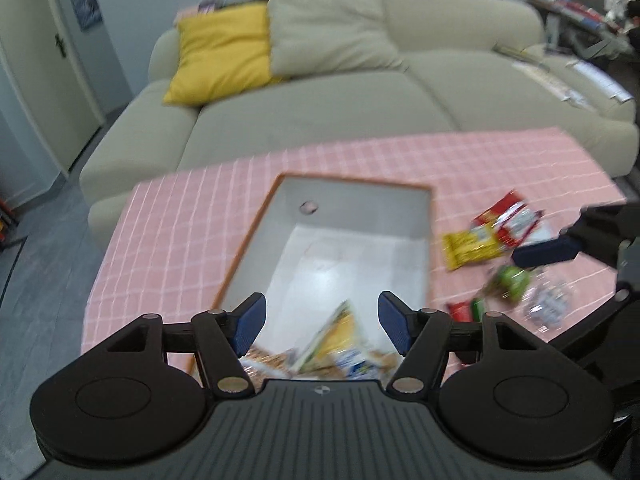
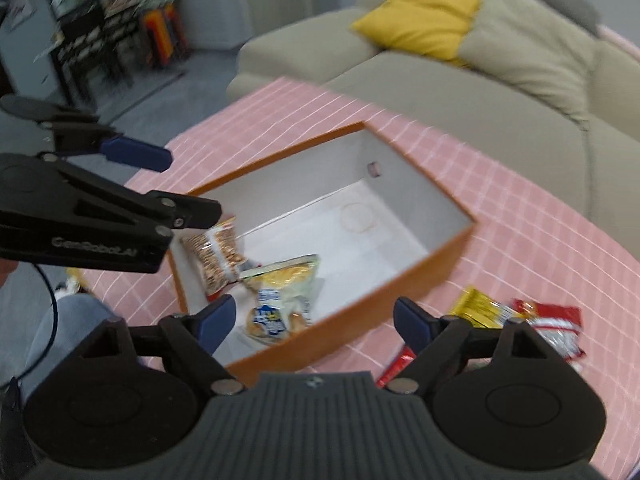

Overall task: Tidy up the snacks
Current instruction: 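Withdraw both tools from the shoebox back toward the remaining snacks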

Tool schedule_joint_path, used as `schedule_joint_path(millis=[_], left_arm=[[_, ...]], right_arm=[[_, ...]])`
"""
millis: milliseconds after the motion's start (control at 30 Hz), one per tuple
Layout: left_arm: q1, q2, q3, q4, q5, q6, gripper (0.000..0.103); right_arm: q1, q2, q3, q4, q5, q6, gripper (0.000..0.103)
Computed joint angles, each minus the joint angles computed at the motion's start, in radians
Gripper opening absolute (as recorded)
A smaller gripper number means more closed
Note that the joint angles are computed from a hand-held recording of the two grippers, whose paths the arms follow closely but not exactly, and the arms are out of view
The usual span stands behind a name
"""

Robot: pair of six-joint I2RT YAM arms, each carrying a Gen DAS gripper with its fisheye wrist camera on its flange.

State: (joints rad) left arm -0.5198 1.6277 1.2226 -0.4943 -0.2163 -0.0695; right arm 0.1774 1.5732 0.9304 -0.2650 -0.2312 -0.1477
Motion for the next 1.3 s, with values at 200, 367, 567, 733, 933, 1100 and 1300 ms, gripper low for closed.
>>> schedule_joint_path(millis=[200,367,567,733,933,1100,1300], left_arm=[[-0.118,-0.058,-0.114,0.16,0.005,-0.111,0.077],[-0.166,-0.015,-0.204,0.323,0.096,-0.232,0.079],[-0.221,0.086,-0.247,0.44,0.111,-0.285,0.079],[-0.243,0.165,-0.258,0.47,0.132,-0.314,0.079],[-0.251,0.27,-0.235,0.482,0.126,-0.348,0.079],[-0.235,0.346,-0.176,0.474,0.119,-0.337,0.076],[-0.218,0.448,-0.082,0.408,0.075,-0.349,0.066]], right_arm=[[-0.11,-0.205,-0.271,0.164,-0.019,0.059,0.084],[-0.202,-0.295,-0.465,0.332,0.019,0.089,0.084],[-0.321,-0.24,-0.608,0.528,0.051,0.04,0.084],[-0.396,-0.131,-0.651,0.64,0.064,-0.015,0.084],[-0.44,0.037,-0.644,0.76,0.06,-0.043,0.084],[-0.421,0.14,-0.609,0.822,0.082,-0.07,0.084],[-0.355,0.23,-0.535,0.808,0.067,-0.028,0.075]])
